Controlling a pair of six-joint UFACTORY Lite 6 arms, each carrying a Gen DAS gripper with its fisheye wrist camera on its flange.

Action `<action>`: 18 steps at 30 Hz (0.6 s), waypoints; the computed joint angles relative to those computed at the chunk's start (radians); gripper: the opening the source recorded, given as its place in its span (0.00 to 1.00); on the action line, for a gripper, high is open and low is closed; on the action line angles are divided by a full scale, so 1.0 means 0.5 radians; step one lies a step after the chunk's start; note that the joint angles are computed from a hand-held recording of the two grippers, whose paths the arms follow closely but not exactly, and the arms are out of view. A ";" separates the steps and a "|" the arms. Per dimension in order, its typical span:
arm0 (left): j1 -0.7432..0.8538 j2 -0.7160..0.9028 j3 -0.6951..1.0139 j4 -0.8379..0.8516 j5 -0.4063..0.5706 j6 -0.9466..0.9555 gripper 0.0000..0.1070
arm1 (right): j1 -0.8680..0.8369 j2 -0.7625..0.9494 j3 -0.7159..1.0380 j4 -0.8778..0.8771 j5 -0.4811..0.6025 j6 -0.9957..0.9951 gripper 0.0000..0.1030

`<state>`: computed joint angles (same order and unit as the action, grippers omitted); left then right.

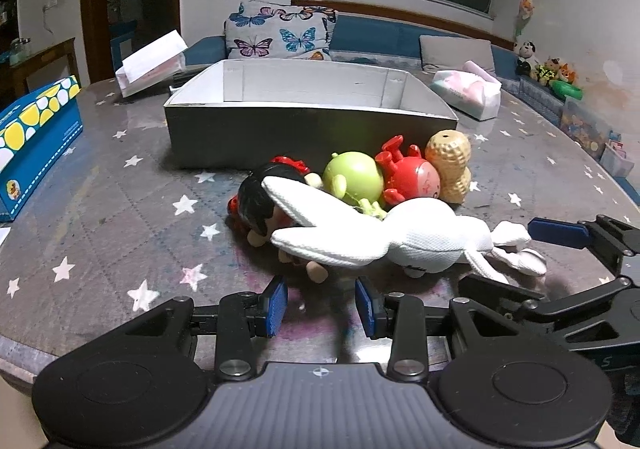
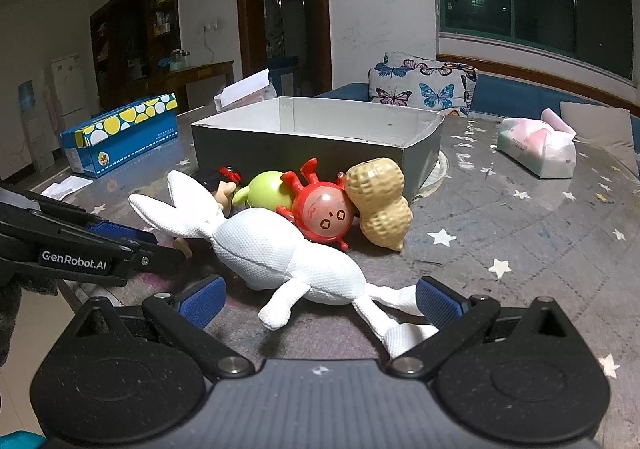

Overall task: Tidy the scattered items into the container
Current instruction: 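Move the left tool toward the white plush bunny and open it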

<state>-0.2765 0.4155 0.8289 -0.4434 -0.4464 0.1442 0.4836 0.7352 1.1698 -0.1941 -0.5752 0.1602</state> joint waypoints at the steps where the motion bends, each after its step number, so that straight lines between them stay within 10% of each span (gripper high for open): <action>1: -0.002 0.002 0.008 -0.001 0.005 0.005 0.37 | 0.000 0.006 0.009 -0.005 0.006 0.003 0.99; 18: 0.070 0.047 0.101 0.435 0.066 -0.363 0.37 | -0.009 0.078 0.123 -0.150 0.078 0.065 0.89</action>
